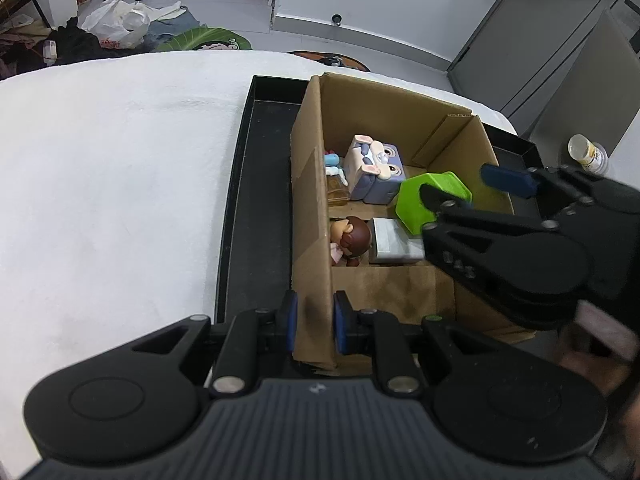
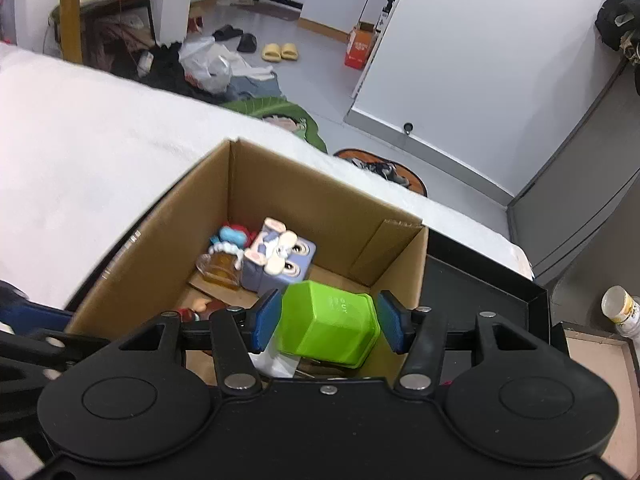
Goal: Organize rigid objects
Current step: 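Lower the green cube into the box and open the right gripper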
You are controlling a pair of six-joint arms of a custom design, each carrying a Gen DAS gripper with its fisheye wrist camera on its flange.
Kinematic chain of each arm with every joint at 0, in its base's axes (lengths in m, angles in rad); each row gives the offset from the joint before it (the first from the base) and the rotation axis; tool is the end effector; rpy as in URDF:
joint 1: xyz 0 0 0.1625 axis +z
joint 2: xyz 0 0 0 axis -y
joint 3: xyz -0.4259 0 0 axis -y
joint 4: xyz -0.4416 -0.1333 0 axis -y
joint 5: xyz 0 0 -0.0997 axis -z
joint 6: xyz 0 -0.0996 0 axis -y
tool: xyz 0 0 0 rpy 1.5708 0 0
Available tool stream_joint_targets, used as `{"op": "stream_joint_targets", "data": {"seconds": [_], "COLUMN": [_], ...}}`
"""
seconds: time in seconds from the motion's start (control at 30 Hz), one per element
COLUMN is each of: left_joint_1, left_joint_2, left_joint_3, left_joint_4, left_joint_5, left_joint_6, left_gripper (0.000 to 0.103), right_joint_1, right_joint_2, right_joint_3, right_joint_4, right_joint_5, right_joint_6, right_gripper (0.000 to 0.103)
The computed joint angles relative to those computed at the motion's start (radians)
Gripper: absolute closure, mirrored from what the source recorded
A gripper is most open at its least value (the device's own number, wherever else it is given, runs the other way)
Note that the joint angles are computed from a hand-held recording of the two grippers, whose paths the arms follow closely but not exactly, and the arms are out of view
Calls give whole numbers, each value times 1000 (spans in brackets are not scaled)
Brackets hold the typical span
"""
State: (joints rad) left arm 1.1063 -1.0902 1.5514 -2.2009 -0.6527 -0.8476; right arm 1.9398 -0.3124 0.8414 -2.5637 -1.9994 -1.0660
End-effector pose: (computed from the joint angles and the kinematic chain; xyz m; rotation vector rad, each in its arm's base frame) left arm -0.1240 -0.7217 0.3008 -0.5478 2.3046 -0.8723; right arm 0.4162 -0.8214 0.0341 1.5847 -2.0162 0.3782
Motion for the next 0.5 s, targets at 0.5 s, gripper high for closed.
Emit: {"op": "stream_joint_targets", "data": {"seconds": [0.5], "left_joint_1": [-13], "left_joint_2": [4], "left_joint_3": [-9], "left_joint_4": [45], "left_joint_5": [36], "left_joint_6": [-32], "left_gripper": [85], "right_joint_1": [-15], "right_joint_2": [-95], "right_joint_3": [43], "right_joint_4": [40], "right_joint_5": [118], "right_joint_6": [115], "right_gripper": [45]}}
